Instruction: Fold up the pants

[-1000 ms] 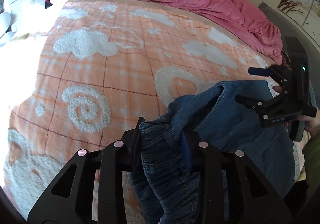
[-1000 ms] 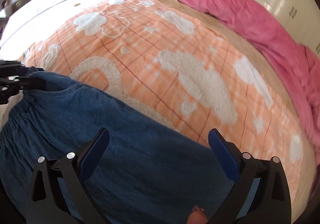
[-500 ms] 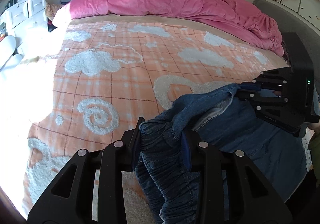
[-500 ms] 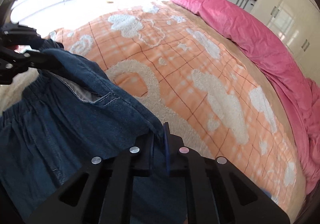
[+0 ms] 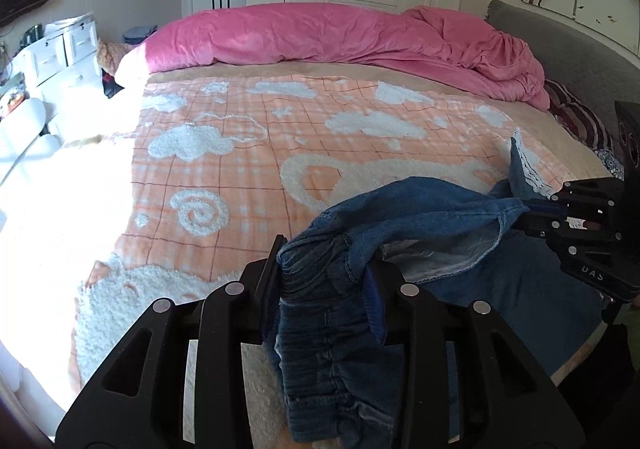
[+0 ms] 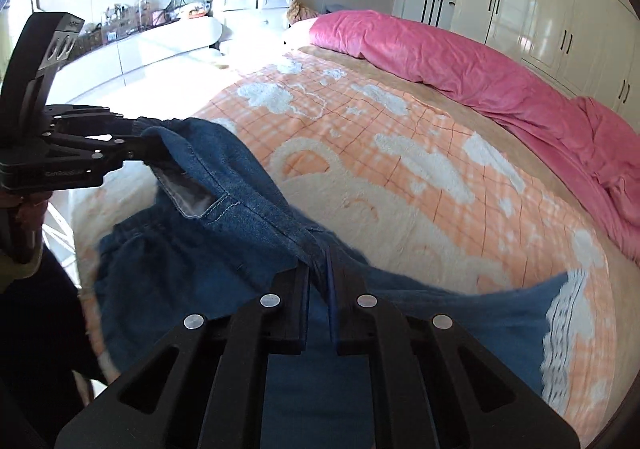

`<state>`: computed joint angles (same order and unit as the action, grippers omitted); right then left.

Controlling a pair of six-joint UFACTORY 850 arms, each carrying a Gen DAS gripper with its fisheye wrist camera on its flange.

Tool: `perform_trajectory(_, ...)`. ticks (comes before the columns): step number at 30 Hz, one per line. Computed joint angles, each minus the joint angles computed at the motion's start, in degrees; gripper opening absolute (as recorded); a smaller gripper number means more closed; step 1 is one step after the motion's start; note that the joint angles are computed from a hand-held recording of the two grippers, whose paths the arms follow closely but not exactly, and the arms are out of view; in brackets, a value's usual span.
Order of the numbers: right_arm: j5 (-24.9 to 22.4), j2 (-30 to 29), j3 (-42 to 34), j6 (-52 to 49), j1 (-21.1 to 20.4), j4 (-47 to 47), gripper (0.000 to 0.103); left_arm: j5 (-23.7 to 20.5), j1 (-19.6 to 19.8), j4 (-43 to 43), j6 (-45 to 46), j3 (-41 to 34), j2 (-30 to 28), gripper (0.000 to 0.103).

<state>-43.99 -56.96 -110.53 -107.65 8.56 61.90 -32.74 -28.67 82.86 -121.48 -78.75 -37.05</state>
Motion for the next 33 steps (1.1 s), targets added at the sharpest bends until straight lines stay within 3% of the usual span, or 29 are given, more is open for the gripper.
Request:
perform_trajectory(4, -1.8, 4.5, 9.0, -6.0, -1.7, 3.4, 0.007, -0.6, -2.0, 4.2, -8.2, 4.0, 2.2, 0.03)
perform_trajectory(7, -1.9, 6.6, 13.5, -8.6, -2.1, 4.0, 0.007, 3.2, -1.5, 5.7, -14.5, 6.4, 3.1, 0.031)
perform_trajectory(12, -2.0, 8.5, 18.3, -10.5, -2.4, 3.6, 0.007, 6.0, -1.3, -0.8, -11.6, 6.6, 2.5, 0.034)
perform_trajectory(17, 0.0, 9.6, 21.6, -13.5, -2.4, 2.5, 0.009, 8.9, -1.8, -2.9, -14.9, 8.6, 3.2, 0.039)
perform_trajectory(19, 0.8, 9.7, 22.2, -14.0, -2.4, 2.0, 0.01, 9.6, -2.0, -3.5, -17.0, 9.7, 3.7, 0.048)
perform_trajectory(22, 0.8, 9.1, 21.9, -12.6, -2.3, 0.5, 0.01, 10.7, -2.4, 5.6, -30.1, 13.4, 6.2, 0.054)
perform_trajectory(24, 0.4, 9.4, 22.5, -13.3, -2.3, -0.1, 0.01, 9.7, -3.4, 9.1, -35.7, 15.4, 7.8, 0.054)
perform_trajectory(33, 1.5, 9.7, 23.2, -11.3, -1.9, -4.8, 0.011, 2.0, -6.9, 2.2, -23.0, 10.8, 7.7, 0.054)
